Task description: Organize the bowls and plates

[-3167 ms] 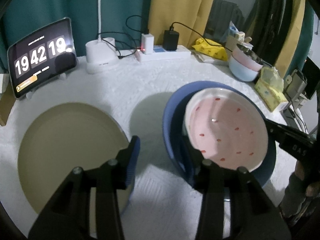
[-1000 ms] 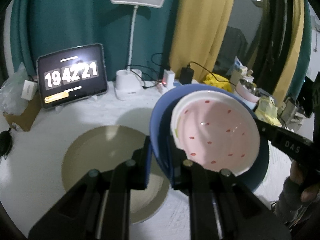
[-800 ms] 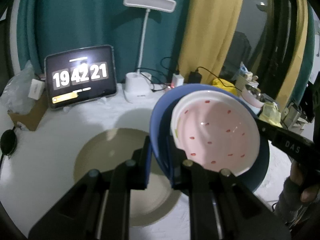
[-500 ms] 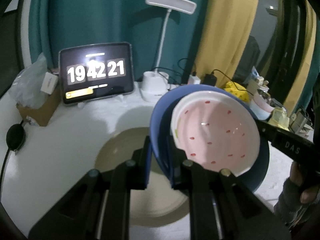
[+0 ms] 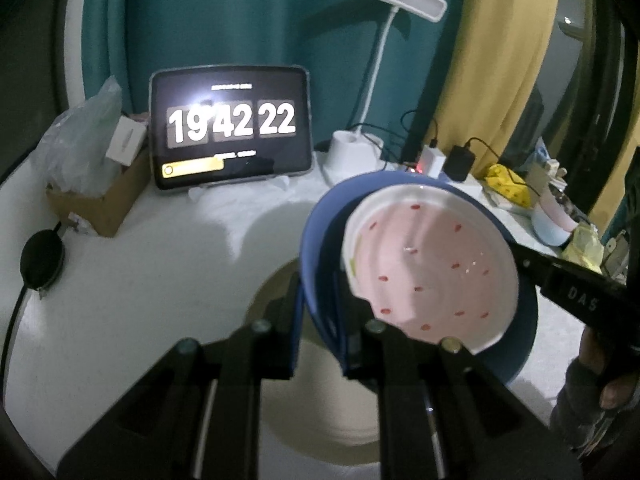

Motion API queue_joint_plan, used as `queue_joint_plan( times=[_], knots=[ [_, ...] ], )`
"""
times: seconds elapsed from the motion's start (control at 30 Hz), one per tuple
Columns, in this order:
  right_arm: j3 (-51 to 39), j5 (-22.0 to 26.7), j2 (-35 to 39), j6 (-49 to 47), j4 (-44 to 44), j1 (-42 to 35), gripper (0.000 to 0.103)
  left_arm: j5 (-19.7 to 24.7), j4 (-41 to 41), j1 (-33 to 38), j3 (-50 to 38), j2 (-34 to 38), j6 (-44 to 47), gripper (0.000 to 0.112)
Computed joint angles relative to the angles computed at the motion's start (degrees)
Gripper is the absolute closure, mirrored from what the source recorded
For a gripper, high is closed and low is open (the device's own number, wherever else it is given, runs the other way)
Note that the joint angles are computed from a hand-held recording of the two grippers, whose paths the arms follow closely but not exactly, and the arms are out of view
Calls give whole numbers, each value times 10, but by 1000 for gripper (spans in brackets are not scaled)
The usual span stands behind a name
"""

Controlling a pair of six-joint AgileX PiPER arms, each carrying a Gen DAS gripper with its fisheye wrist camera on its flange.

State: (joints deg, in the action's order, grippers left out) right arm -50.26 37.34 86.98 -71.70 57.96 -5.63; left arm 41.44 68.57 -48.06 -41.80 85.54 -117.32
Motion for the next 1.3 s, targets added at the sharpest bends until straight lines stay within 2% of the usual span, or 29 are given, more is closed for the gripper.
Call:
queue_joint_plan(
  times=[0.33,0.63,0.93,1.07,1.13,1.2,1.3],
  knots=[
    [-19,-25,42,29,-17,29,93,-46,4,50,6,14,13,99],
    [-28,-28,56,38,-25,28,92,-16,5,36,-9,30,21,98],
    [-31,-29,61,62,-47,25,92,52,-1,1,-32,54,36,93],
    [-31,-27,60,66,-52,17,83,58,-9,-2,-33,55,38,88],
    [-29,-23,57,62,-48,9,77,70,-18,-6,-35,55,39,76],
    [-27,-20,53,54,-40,0,66,84,-24,-12,-35,56,34,67],
    [-23,-16,48,48,-36,-10,61,96,-29,-19,-28,50,26,59]
  ],
)
